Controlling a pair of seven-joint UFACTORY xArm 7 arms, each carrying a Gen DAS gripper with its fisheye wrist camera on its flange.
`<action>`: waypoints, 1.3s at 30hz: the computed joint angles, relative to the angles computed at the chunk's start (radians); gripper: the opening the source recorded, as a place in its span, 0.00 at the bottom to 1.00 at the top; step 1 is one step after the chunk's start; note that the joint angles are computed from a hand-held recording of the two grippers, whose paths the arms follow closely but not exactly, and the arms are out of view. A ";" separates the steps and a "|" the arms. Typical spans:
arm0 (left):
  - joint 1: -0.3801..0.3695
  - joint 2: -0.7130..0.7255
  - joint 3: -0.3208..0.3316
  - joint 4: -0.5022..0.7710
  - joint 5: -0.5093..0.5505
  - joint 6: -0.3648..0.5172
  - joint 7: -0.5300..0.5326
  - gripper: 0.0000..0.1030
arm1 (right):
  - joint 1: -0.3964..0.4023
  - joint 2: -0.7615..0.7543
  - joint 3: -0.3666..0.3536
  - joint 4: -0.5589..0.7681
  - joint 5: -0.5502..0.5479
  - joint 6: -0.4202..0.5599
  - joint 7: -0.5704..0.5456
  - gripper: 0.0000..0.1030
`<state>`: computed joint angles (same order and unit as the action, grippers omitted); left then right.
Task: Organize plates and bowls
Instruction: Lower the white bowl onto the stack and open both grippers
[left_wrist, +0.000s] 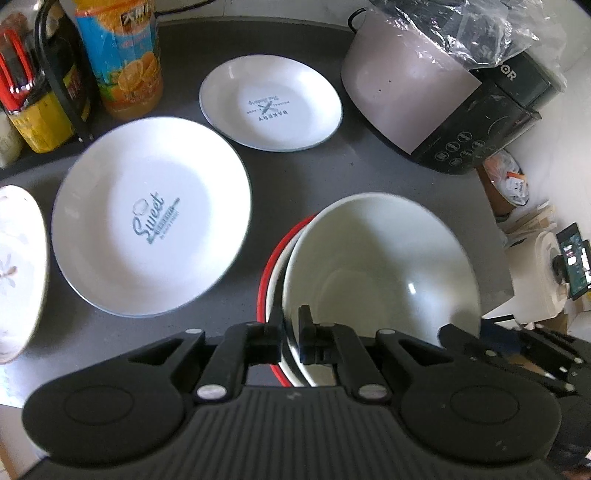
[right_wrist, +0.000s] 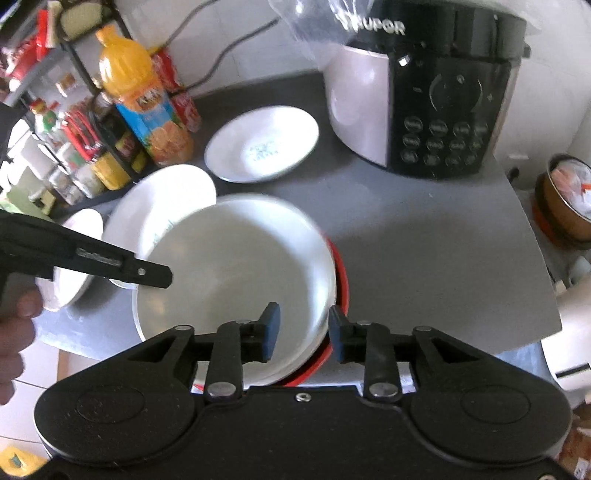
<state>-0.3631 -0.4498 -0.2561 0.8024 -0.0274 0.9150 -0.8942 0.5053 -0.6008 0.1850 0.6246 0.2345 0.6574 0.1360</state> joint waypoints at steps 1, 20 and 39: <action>0.005 0.003 -0.009 0.010 0.019 0.014 -0.006 0.07 | 0.007 -0.004 -0.007 0.001 0.003 -0.002 -0.014 0.31; 0.037 0.056 -0.040 0.095 0.111 0.068 -0.175 0.14 | 0.029 0.077 -0.135 0.068 0.160 -0.017 -0.310 0.32; 0.052 0.049 -0.048 0.163 0.246 0.201 -0.374 0.54 | -0.042 0.206 -0.124 0.183 0.369 0.014 -0.508 0.48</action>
